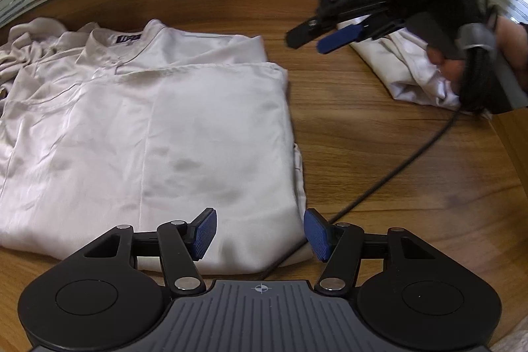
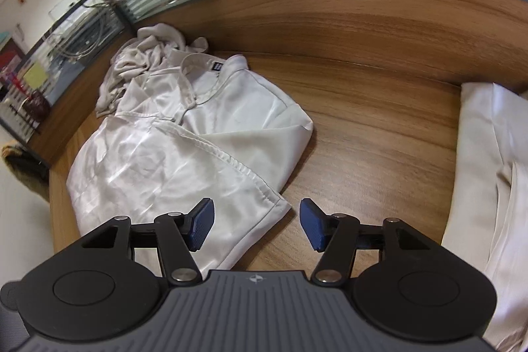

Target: Fold clothes

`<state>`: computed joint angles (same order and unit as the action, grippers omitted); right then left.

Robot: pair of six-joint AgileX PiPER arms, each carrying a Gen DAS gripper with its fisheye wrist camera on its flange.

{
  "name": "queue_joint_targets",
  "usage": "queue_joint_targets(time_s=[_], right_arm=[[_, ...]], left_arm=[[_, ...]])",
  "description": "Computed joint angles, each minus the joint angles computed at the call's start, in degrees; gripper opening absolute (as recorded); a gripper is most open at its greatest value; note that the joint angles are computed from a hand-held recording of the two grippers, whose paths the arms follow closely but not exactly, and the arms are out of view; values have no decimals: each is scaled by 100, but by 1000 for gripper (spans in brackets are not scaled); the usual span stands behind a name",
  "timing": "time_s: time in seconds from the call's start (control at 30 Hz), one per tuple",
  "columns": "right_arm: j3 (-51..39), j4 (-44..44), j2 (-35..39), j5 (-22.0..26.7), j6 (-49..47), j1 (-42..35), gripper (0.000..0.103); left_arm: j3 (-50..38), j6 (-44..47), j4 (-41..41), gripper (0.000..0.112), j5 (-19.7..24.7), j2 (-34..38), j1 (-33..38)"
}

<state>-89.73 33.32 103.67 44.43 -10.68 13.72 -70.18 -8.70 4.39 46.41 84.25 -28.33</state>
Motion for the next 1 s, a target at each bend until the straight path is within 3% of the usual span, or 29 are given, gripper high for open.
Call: queue_joint_targets(time_s=[0.1, 0.17, 0.33, 0.43, 0.53, 0.73, 0.87, 1.0], right_arm=[[-63, 424, -92, 484, -613, -242, 67], [-9, 659, -238, 716, -967, -398, 75], [-274, 185, -413, 1607, -1068, -601, 84], [-85, -396, -614, 1492, -906, -537, 88], [19, -862, -569, 1268, -546, -441, 88], [34, -932, -173, 662, 8, -342, 88], [-430, -635, 362, 556, 249, -317, 88], [-1014, -488, 864, 680, 344, -265, 88]], left_arm=[[-31, 56, -143, 62, 94, -13, 26], [-45, 134, -346, 61, 145, -38, 56], [5, -366, -66, 61, 193, -74, -283], [44, -743, 353, 60, 184, 17, -538], [26, -990, 645, 36, 240, 156, -671], [14, -1258, 1039, 35, 253, 204, -846], [5, -1151, 1095, 42, 304, 129, -965], [38, -1124, 1118, 42, 407, 147, -1066]])
